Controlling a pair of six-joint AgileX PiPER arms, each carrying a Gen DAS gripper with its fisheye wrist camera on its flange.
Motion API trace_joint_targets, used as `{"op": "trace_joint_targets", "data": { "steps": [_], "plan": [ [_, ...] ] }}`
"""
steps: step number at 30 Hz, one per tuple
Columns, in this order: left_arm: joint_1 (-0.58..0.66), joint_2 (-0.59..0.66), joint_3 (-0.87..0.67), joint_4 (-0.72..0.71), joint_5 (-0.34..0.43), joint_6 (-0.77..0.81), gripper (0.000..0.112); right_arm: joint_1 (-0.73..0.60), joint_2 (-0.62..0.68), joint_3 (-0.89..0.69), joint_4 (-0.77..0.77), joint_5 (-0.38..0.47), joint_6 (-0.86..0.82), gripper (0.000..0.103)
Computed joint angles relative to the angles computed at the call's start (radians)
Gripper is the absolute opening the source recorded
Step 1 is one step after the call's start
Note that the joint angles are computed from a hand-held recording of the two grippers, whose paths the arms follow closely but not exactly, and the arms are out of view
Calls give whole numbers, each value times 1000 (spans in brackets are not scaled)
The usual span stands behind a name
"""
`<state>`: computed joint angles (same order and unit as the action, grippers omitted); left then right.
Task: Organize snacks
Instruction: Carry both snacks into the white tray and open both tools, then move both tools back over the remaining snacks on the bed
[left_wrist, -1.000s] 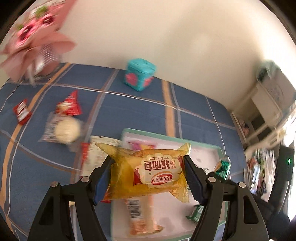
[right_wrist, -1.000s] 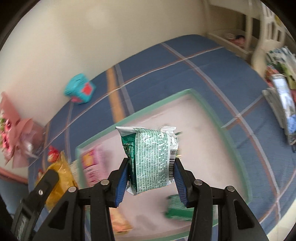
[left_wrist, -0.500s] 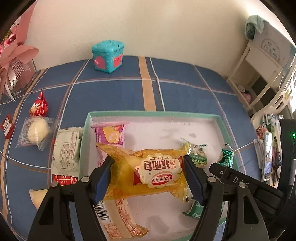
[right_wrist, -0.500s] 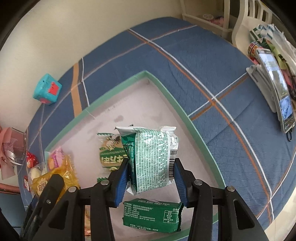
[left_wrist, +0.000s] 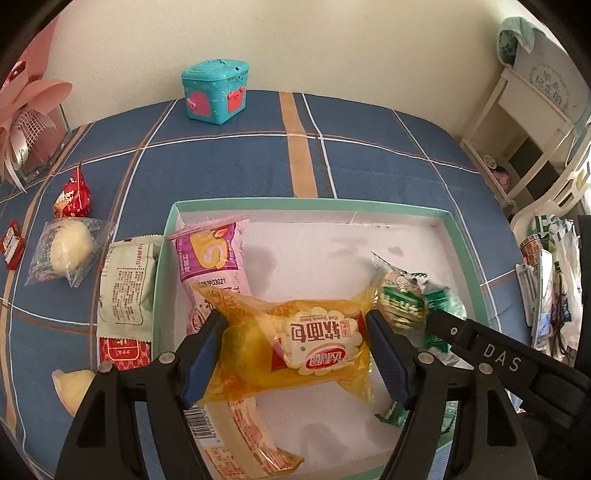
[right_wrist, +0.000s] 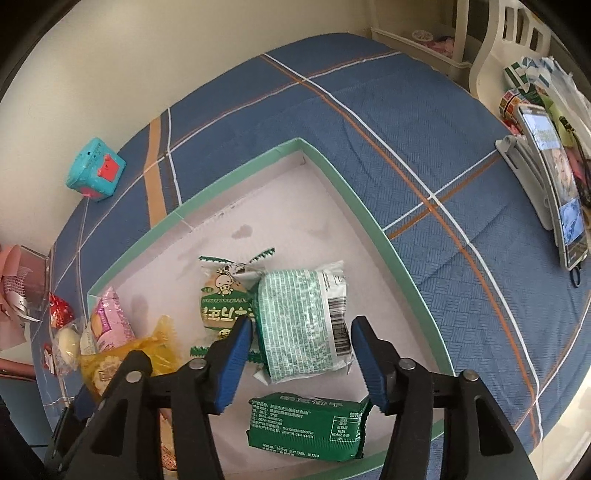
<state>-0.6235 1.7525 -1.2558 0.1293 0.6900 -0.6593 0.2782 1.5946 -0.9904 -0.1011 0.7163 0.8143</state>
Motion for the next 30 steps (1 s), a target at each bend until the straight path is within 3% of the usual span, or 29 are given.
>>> {"op": "trace_joint_targets", "data": {
  "steps": [10, 21, 26, 30],
  "plan": [
    [33, -73, -1, -32, 32, 8, 80, 35, -81, -13, -46, 49, 43, 62],
    [125, -205, 97, 145, 99, -136, 85, 133, -100, -42, -106, 114, 97, 62],
    [183, -261, 170, 176, 108, -148, 86, 217, -66, -71, -113, 111, 112, 72],
    [238, -303, 219, 171, 106, -129, 94, 286, -41, -101, -128, 107, 136, 87]
  ]
}}
